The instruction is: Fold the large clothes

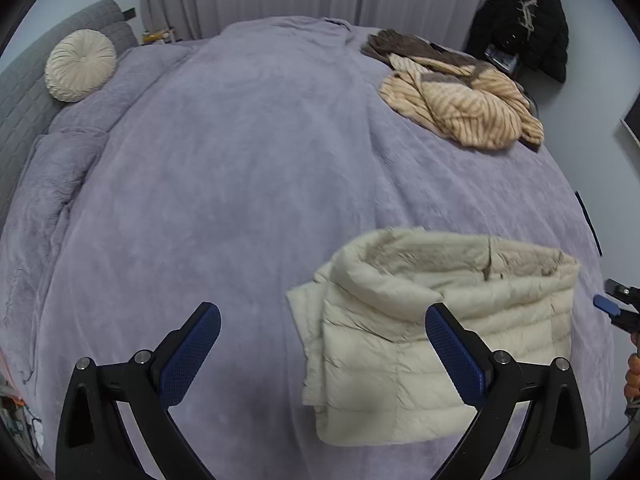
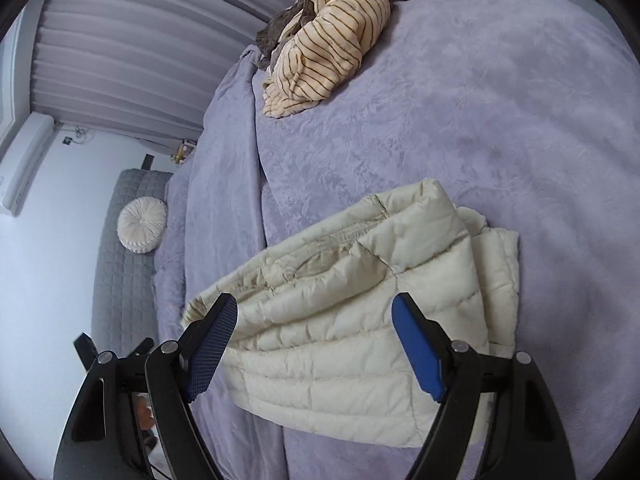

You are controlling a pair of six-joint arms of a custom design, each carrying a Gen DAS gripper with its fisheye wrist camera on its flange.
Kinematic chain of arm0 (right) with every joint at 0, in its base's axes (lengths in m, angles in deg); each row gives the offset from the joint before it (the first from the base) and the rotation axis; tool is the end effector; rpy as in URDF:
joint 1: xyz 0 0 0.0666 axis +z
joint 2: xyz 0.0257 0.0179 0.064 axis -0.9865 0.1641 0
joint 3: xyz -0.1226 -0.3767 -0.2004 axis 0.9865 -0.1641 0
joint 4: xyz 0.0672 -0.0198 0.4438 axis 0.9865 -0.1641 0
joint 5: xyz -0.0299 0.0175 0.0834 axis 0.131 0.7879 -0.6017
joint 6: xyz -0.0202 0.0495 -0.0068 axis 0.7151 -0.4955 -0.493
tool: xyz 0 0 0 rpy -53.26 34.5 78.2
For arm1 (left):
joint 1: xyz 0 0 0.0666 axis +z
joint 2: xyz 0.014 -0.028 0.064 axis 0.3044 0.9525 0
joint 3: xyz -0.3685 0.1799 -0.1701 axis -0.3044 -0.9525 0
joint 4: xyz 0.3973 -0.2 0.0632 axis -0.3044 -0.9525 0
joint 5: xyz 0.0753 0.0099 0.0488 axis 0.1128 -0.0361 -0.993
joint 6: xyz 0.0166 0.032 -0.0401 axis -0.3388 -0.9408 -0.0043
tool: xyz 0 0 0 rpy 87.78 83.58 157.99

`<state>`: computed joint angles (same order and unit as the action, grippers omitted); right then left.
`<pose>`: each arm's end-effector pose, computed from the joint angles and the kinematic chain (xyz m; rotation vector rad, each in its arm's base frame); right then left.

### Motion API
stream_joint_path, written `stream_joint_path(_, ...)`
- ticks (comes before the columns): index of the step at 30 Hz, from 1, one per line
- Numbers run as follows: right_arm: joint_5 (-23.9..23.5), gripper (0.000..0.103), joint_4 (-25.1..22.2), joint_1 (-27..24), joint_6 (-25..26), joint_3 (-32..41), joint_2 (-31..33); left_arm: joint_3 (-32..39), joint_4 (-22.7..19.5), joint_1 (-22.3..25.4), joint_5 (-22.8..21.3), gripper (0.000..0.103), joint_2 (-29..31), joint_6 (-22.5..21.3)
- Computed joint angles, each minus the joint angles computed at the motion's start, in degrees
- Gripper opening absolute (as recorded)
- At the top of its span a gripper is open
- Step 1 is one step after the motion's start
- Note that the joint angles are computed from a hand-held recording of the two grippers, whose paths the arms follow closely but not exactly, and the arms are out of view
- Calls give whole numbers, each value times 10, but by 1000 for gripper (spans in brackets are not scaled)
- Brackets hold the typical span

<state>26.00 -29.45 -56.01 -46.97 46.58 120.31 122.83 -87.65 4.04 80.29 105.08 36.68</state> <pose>0.4831 0.2373 0.6209 0.2241 2.6230 1.0327 0.4009 -0.0932 0.6633 -0.2686 2.6418 -0.0348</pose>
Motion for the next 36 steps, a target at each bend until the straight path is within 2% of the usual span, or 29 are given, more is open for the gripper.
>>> stream_joint_path(1,19,48,-23,6,20,7,1,-8,3,-11,3,103,3,-2)
stream_joint_path(2,38,33,-48,13,40,14,5,-16,5,-23,5,103,6,-4)
stream_joint_path(3,53,25,-70,20,55,20,12,-25,10,-35,12,103,11,-2)
stream_joint_path(6,61,25,-85,40,79,15,24,-47,32,-65,28,103,28,12)
stream_joint_path(10,120,25,-106,65,136,29,54,-57,74,-74,-15,103,55,23)
stream_joint_path(12,141,25,-104,67,141,33,67,-56,89,-63,-30,103,70,25)
stream_joint_path(17,139,25,-38,37,101,8,81,-63,121,-37,-71,103,102,12)
stream_joint_path(26,89,22,67,11,43,-59,85,-113,171,-4,-34,103,113,29)
stream_joint_path(30,79,19,82,6,22,-73,76,-115,167,6,-31,103,105,31)
stream_joint_path(34,100,19,65,0,10,-71,63,-107,151,12,-49,103,99,7)
stream_joint_path(36,109,19,55,-5,3,-69,55,-97,135,13,-47,103,94,15)
